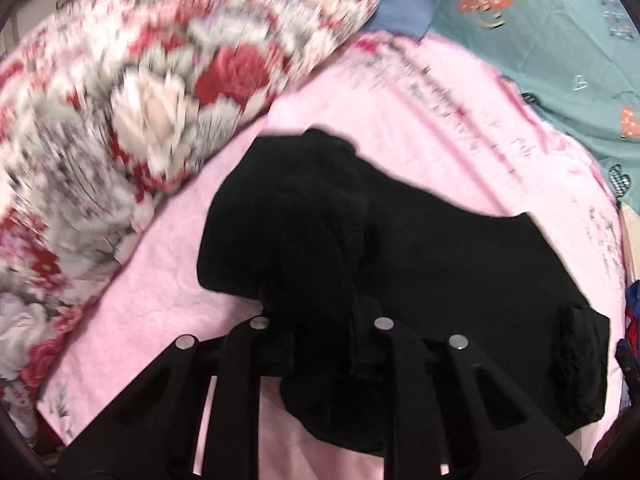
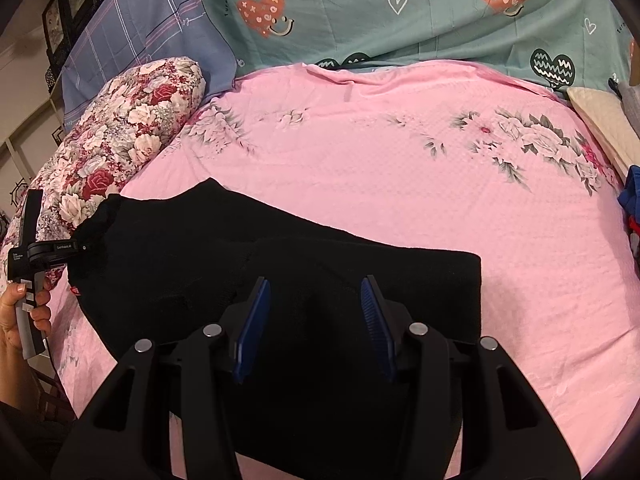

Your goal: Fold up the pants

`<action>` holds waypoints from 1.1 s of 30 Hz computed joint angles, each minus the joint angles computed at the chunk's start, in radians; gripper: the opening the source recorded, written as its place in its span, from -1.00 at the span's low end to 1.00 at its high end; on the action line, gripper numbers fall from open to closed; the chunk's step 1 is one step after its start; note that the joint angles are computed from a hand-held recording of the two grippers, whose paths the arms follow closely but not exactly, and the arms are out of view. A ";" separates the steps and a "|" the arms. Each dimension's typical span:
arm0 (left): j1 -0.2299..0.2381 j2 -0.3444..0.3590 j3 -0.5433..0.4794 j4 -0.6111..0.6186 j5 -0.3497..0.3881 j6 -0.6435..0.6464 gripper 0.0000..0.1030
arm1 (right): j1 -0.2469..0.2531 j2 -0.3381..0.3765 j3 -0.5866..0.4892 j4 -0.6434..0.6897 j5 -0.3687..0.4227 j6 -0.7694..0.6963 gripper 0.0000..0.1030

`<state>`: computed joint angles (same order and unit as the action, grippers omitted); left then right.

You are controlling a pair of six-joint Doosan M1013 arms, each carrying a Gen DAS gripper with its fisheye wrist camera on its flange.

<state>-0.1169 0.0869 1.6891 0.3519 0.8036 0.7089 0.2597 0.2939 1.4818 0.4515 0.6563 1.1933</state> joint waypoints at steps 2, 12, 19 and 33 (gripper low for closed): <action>-0.024 -0.020 -0.006 0.007 -0.031 0.021 -0.68 | -0.007 -0.004 0.008 0.015 -0.003 -0.003 -0.06; -0.178 0.041 -0.139 -0.293 -0.061 0.503 -0.64 | -0.058 -0.033 0.053 0.134 -0.011 -0.031 -0.06; -0.218 0.136 -0.180 -0.470 0.071 0.658 0.43 | -0.081 -0.044 0.066 0.098 0.040 0.022 -0.05; -0.153 0.002 -0.061 -0.074 -0.024 0.203 0.83 | -0.004 0.014 -0.039 0.149 0.145 -0.075 0.25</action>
<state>-0.2695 0.0888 1.6281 0.2783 0.7801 0.9119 0.2556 0.3075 1.4423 0.6008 0.8016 1.1181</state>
